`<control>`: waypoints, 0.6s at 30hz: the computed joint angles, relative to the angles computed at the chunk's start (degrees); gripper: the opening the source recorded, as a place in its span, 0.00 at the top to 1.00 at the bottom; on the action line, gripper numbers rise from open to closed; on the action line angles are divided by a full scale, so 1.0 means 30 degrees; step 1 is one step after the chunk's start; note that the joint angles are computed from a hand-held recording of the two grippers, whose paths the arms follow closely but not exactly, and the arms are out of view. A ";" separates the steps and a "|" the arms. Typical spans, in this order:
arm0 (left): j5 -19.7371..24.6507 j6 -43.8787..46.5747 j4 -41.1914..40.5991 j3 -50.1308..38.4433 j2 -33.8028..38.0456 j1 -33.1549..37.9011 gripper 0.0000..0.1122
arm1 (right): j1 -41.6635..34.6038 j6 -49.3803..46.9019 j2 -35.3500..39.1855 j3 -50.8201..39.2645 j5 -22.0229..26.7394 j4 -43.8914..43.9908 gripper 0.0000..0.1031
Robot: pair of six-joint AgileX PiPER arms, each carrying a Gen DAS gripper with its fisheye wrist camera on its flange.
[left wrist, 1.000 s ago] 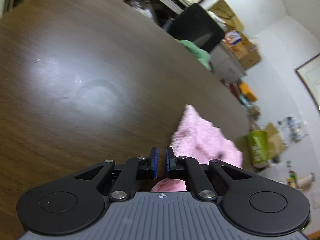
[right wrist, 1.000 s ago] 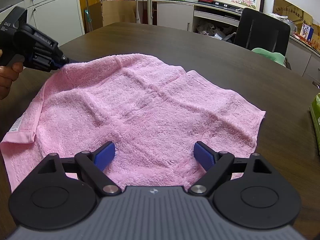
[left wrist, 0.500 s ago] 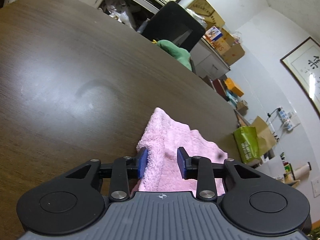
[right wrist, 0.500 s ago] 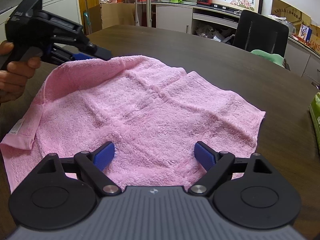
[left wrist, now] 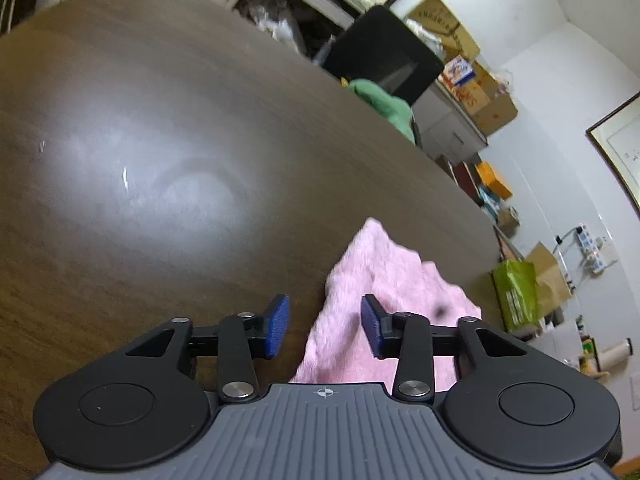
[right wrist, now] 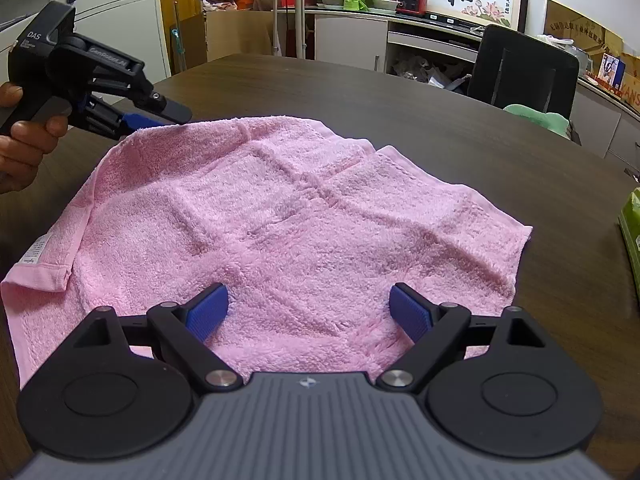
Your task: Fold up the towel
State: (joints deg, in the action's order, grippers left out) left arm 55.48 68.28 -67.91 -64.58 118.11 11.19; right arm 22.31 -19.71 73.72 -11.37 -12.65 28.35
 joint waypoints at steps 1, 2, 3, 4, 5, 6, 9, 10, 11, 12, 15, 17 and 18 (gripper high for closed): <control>0.0411 -0.0124 -0.0006 -0.0151 0.0202 0.0103 0.46 | 0.0003 0.0121 -0.0013 0.0042 -0.0056 -0.0126 0.13; 0.0869 -0.0248 -0.0091 -0.0318 0.0413 0.0163 0.46 | 0.0020 0.0169 -0.0014 0.0066 -0.0104 -0.0165 0.13; 0.0921 -0.0109 -0.0288 -0.0257 0.0375 0.0132 0.46 | 0.0019 0.0341 0.0003 0.0101 -0.0181 -0.0340 0.13; 0.0849 0.0224 -0.0577 -0.0104 0.0246 0.0026 0.46 | 0.0017 0.0512 0.0022 0.0135 -0.0259 -0.0515 0.12; 0.0710 0.0642 -0.0854 0.0065 0.0090 -0.0141 0.46 | 0.0009 0.0684 0.0039 0.0169 -0.0332 -0.0696 0.12; 0.0588 0.0968 -0.1086 0.0207 -0.0043 -0.0326 0.47 | -0.0022 0.0875 0.0049 0.0196 -0.0375 -0.0917 0.12; 0.0300 0.1371 -0.1471 0.0443 -0.0289 -0.1028 0.47 | 0.0018 0.1252 0.0093 0.0329 -0.0624 -0.1267 0.11; 0.0218 0.1262 -0.1427 0.0405 -0.0286 -0.1400 0.47 | 0.0036 0.1287 0.0102 0.0343 -0.0672 -0.1287 0.11; 0.0177 0.1195 -0.1383 0.0387 -0.0285 -0.1633 0.47 | 0.0122 0.1328 0.0141 0.0387 -0.0833 -0.1257 0.11; 0.0127 0.1195 -0.1373 0.0449 -0.0308 -0.1770 0.47 | 0.0165 0.1374 0.0156 0.0431 -0.0937 -0.1273 0.11; -0.0609 0.1834 -0.1781 0.1058 -0.0744 -0.2530 0.47 | 0.0289 0.1659 0.0309 0.0543 -0.1340 -0.1455 0.10; -0.1314 0.2960 -0.2597 0.1693 -0.1225 -0.2837 0.47 | 0.0409 0.1770 0.0429 0.0602 -0.1614 -0.1471 0.10; -0.1742 0.3576 -0.3163 0.2016 -0.1445 -0.2936 0.47 | 0.0465 0.1773 0.0466 0.0631 -0.1717 -0.1416 0.10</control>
State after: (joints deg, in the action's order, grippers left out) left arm 50.26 79.01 -77.40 -58.53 113.78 2.38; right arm 23.71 -14.40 75.11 -9.47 -17.80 24.11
